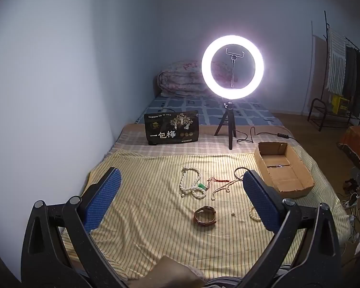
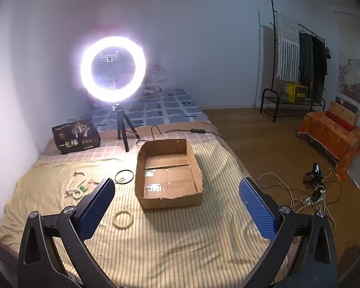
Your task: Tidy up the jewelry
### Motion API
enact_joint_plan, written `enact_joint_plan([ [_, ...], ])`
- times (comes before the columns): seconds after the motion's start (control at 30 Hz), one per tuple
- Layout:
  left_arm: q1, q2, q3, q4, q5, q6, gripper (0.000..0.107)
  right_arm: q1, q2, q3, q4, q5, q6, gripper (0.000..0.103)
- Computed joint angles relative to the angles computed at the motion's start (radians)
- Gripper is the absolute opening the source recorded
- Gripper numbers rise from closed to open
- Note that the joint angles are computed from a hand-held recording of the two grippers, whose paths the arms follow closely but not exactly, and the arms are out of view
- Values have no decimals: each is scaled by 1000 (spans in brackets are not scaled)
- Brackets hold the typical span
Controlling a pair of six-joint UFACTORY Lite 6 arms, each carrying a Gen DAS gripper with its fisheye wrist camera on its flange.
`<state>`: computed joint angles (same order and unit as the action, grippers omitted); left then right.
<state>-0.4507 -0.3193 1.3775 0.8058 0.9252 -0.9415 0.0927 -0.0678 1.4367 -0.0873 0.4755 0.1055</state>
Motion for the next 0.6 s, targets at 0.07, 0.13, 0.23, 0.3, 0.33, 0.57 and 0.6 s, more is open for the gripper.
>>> enact_joint_plan([
  [0.07,-1,0,1,-5,2,3,103,3,-1,-2,-16,-3,10,103],
  [0.13,-1,0,4,-9,5,7,103,3,-1,-3,-11,-5,4,103],
  [0.23,-3,1,12,-10,12,8,103,4,1,0,-18,-4,11,103],
  [0.3,-4,7,4,8,4,-14,103,9,7,5,-24,-3,20,103],
  [0.33,-1,7,3,9,3,-13,103,17,13,10,-41,-3,39,103],
  [0.57,1,17,22,8,6,-9,103,-5,7,10,10,3,-8,103],
  [0.6,-3,10,31,3,20,1,103,-5,7,9,11,2,-9,103],
])
